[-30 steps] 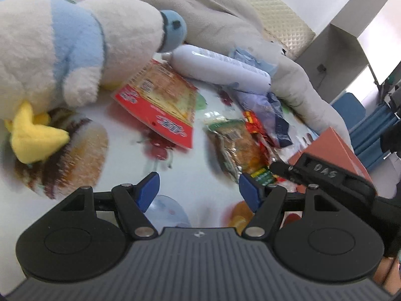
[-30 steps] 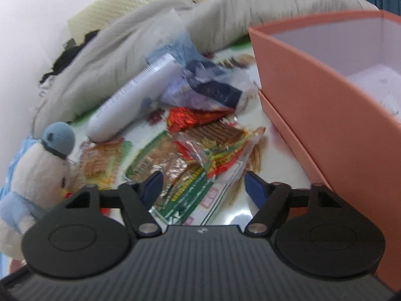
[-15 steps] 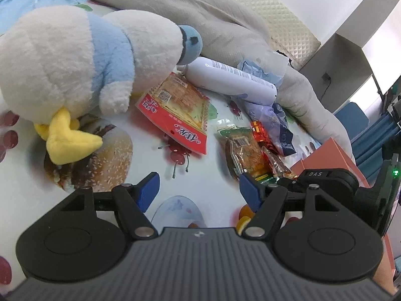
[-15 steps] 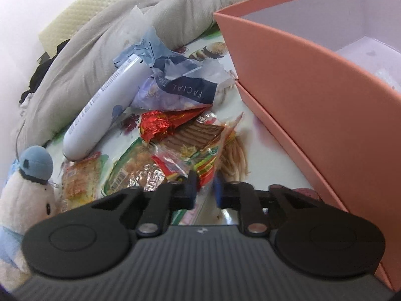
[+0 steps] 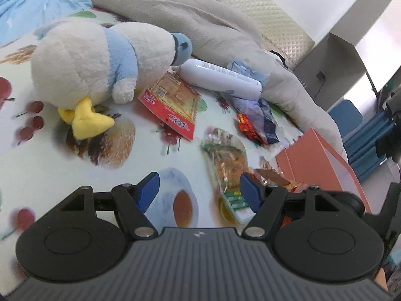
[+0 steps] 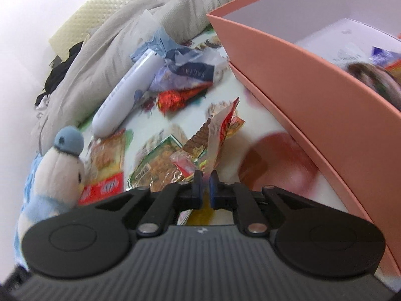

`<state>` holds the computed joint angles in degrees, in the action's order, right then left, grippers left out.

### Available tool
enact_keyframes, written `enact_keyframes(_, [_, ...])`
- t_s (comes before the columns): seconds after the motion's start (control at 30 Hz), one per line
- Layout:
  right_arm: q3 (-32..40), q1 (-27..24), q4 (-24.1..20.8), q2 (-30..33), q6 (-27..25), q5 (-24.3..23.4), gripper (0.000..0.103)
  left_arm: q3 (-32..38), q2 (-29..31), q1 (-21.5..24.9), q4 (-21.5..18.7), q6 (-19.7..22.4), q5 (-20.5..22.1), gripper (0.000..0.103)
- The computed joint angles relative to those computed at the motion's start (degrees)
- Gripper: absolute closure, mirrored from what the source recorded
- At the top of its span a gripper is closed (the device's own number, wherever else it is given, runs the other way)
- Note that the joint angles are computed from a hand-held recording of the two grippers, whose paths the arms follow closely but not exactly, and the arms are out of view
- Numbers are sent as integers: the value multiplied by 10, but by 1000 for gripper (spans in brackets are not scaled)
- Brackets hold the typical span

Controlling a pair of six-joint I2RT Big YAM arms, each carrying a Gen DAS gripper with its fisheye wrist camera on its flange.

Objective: Organize snacks
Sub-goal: 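Lower right gripper onto red-strip packet while left gripper reaches green packet, then close left gripper on green packet while right gripper grasps brown-strip packet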

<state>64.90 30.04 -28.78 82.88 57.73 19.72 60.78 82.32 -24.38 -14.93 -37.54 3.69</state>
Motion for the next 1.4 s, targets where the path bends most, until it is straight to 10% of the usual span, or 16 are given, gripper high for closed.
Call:
enact_keyframes(0.57, [-78,142,-144,-132,50,63,94,-81,-157,-81,-134,-15,-61,28])
enact_keyframes(0.93, [-72,187,-181,-133,34,35,90,-91,-171,-78,-150,-25,-45,28])
enact_keyframes(1.13, [-86,174,-204,-154,10,1,41,-92,-160,-87,-161,-31,-56,28])
enact_keyframes(1.4, [-107,149,-209,-217,-120,37,20,-79,-145,-98,-185,-23,-71,24])
